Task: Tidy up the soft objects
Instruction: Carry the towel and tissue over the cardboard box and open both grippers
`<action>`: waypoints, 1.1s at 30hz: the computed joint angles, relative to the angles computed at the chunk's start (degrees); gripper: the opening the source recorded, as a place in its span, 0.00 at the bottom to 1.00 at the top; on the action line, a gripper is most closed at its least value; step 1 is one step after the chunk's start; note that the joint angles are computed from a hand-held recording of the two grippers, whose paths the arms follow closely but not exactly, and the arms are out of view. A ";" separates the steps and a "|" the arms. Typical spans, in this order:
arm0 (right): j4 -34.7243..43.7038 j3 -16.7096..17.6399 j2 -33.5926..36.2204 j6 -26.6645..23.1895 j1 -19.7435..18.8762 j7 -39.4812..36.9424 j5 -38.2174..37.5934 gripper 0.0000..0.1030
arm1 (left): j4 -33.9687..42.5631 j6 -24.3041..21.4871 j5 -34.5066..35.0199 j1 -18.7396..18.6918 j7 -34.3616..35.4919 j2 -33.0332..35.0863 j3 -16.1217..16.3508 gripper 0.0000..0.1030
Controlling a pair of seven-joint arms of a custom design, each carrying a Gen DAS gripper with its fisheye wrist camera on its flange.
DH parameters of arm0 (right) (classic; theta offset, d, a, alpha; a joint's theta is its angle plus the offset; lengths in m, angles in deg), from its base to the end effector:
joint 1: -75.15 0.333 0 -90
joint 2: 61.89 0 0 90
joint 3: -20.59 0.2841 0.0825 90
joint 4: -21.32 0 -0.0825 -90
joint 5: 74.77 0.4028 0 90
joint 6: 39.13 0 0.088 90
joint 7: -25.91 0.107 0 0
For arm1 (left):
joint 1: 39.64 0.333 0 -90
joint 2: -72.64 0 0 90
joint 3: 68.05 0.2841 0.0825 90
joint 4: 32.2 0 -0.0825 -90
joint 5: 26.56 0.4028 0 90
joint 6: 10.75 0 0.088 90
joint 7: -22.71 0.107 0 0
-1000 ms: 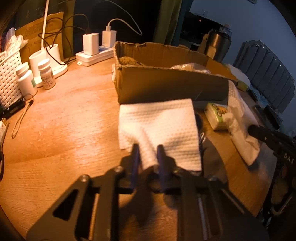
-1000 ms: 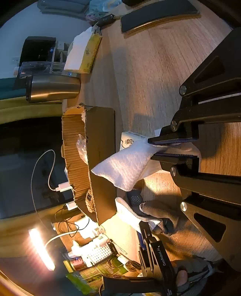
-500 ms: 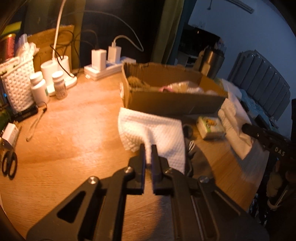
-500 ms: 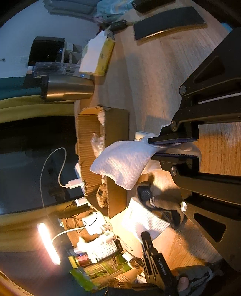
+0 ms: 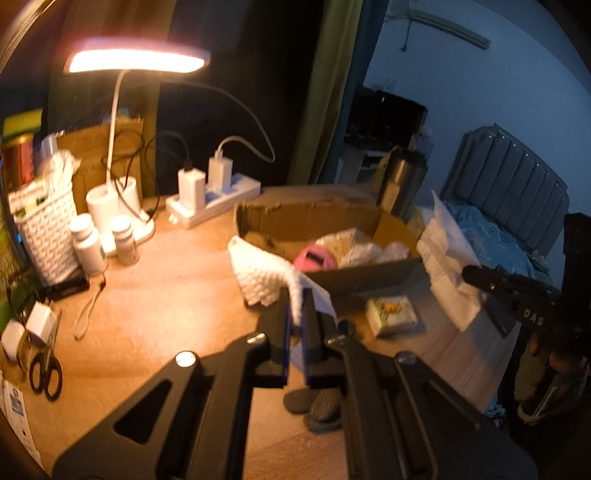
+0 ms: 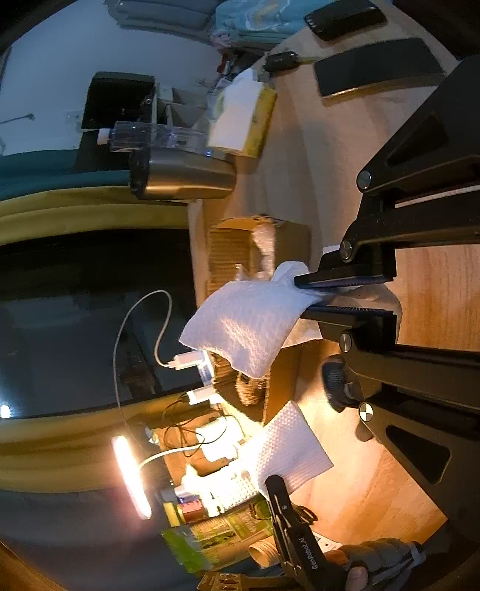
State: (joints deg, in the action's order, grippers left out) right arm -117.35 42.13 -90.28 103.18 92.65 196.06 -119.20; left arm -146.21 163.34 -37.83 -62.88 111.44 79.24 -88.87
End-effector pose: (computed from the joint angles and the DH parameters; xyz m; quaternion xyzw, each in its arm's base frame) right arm 0.3659 0.3123 0.4975 -0.5694 0.6954 -0.3169 0.3029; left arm 0.4753 -0.4288 0.4815 -0.4396 0.7745 -0.4426 0.1052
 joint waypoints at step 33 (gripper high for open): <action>1.59 -2.36 -1.13 4.87 -7.41 -4.18 -3.39 0.10 | 21.78 -3.80 13.76 -4.74 -8.36 12.90 3.17 0.04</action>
State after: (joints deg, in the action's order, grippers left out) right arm -115.75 39.77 -91.41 108.05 85.24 191.88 -122.59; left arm -124.43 159.55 -24.07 -67.62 103.08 92.13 -85.70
